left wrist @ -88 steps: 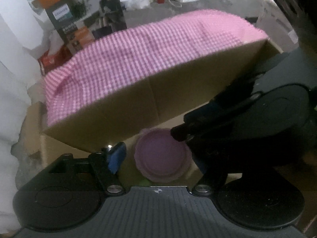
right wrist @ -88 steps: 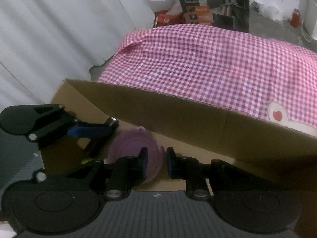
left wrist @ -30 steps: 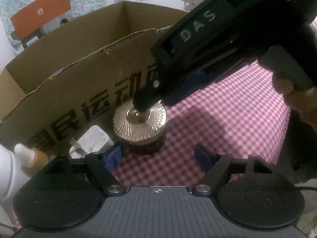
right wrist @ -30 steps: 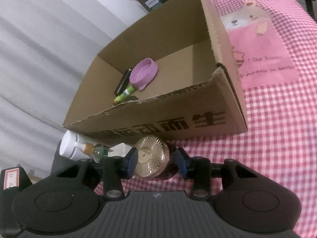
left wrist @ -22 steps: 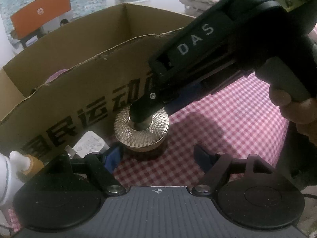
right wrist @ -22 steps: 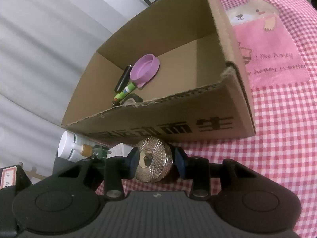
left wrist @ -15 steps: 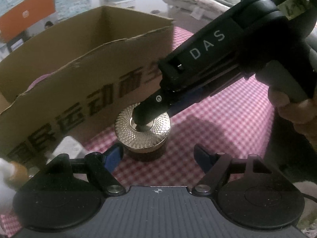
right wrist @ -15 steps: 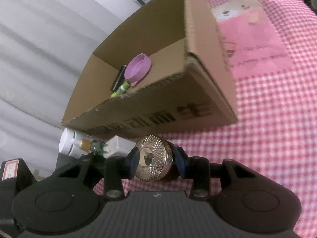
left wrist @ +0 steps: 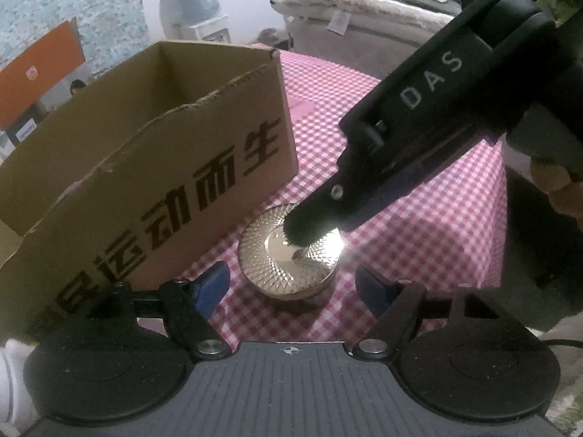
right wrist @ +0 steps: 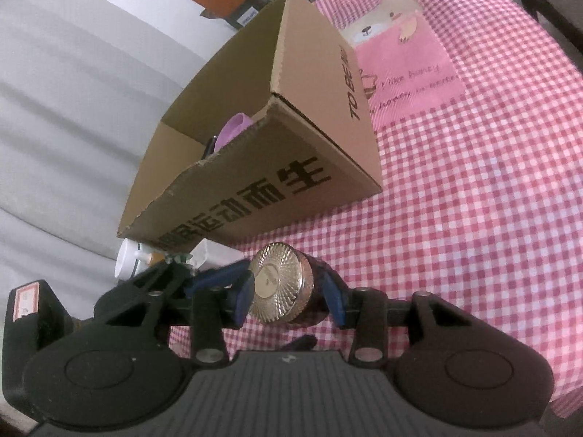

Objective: Organize rigid objects
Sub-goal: 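Reach the right gripper to the gold round jar and grasp it, then carry the gold jar into the box and open the right gripper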

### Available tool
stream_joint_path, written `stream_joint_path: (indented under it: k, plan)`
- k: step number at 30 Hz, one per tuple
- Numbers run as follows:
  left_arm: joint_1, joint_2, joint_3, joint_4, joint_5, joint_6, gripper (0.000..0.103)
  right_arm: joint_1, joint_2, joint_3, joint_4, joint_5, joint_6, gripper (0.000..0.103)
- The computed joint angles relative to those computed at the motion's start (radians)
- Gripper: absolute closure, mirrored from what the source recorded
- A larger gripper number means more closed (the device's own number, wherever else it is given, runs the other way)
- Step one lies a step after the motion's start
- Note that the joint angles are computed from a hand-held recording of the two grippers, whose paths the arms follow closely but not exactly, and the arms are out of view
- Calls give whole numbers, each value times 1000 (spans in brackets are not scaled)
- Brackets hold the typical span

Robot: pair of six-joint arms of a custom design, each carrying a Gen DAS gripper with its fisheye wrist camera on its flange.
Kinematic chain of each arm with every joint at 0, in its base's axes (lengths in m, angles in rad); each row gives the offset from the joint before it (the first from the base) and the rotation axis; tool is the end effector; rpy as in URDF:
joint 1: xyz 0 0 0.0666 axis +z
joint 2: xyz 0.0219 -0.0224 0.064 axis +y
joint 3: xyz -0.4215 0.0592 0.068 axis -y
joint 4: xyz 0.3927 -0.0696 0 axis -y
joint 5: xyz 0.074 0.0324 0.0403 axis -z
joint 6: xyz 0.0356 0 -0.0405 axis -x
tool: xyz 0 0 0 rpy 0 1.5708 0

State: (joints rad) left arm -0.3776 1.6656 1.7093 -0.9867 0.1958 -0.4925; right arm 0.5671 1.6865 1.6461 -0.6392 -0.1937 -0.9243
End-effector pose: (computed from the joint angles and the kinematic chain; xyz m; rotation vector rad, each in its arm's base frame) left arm 0.5417 -0.2227 0.4727 1.1248 2.2314 -0.1983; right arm 0.5153 0.3359 0.4570 0.3218 2.4192 0.9640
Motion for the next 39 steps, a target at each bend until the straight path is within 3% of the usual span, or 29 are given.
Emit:
stream_joint_path:
  k: [4, 8, 17, 31, 39]
  plan:
    - [3, 31, 37, -32, 3, 13, 32, 5, 12, 8, -8, -2, -8, 56]
    - [15, 55, 77, -62, 33, 59, 47, 9, 17, 7, 1, -8, -19, 56]
    - [6, 67, 94, -65, 10, 49, 43, 16, 21, 4, 23, -6, -43, 54]
    - [-3, 66, 89, -43, -1, 114, 47, 9, 11, -39, 76, 6, -49, 52]
    - [2, 34, 68, -22, 15, 118, 47, 32, 8, -11, 46, 54, -30, 53]
